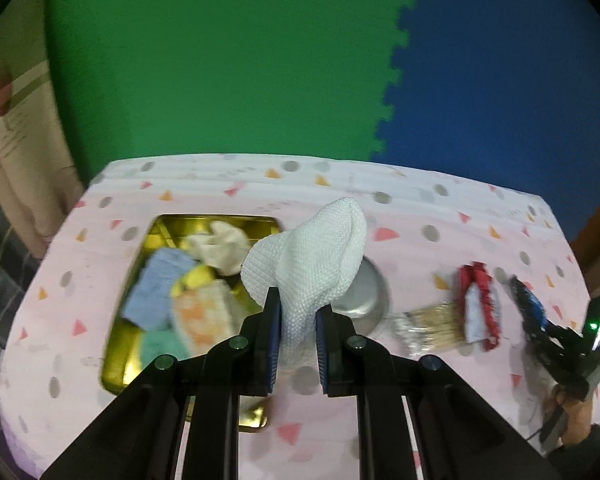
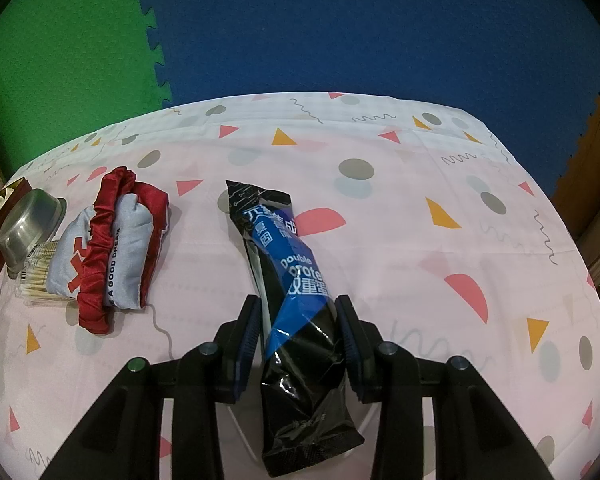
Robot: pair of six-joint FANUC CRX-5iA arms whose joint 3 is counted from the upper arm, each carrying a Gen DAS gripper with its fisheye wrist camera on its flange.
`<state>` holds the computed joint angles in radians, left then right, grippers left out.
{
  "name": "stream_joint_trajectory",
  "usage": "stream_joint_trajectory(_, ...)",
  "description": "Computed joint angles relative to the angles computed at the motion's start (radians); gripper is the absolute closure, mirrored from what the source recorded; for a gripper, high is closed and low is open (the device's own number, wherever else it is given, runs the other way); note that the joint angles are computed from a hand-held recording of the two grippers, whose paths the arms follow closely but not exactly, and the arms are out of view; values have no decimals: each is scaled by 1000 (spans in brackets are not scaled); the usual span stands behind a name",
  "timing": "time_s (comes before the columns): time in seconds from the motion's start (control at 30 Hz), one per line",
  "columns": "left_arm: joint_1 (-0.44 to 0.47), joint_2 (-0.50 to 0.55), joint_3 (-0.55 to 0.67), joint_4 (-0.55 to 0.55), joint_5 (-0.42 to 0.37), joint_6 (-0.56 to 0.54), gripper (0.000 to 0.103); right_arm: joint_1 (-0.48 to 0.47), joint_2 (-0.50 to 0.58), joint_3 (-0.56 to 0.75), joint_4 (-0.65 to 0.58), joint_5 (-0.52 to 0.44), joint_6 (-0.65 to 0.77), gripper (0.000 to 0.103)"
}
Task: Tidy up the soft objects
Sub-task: 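Carry the white mesh cloth into the tin box and open the left gripper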
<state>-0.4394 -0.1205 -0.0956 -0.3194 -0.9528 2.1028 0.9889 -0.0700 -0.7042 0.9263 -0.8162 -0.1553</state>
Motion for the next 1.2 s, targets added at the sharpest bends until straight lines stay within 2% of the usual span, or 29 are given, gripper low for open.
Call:
stream_joint_trajectory(0.27, 67, -26, -17, -55, -44, 28, 89, 0, 1, 2, -1, -1, 2, 64)
stream_joint_trajectory(0.63, 151, -15, -42, -85, -41, 22, 89, -1, 0, 2, -3, -1, 5, 64)
stream_joint_trajectory(1.07, 143, 43, -43, -184, -62, 90, 88, -2, -1, 3, -6, -2, 11, 64)
stream_joint_trajectory(1.2, 159, 55, -49, -148, -52, 71, 84, -2, -1, 4, -6, -2, 11, 64)
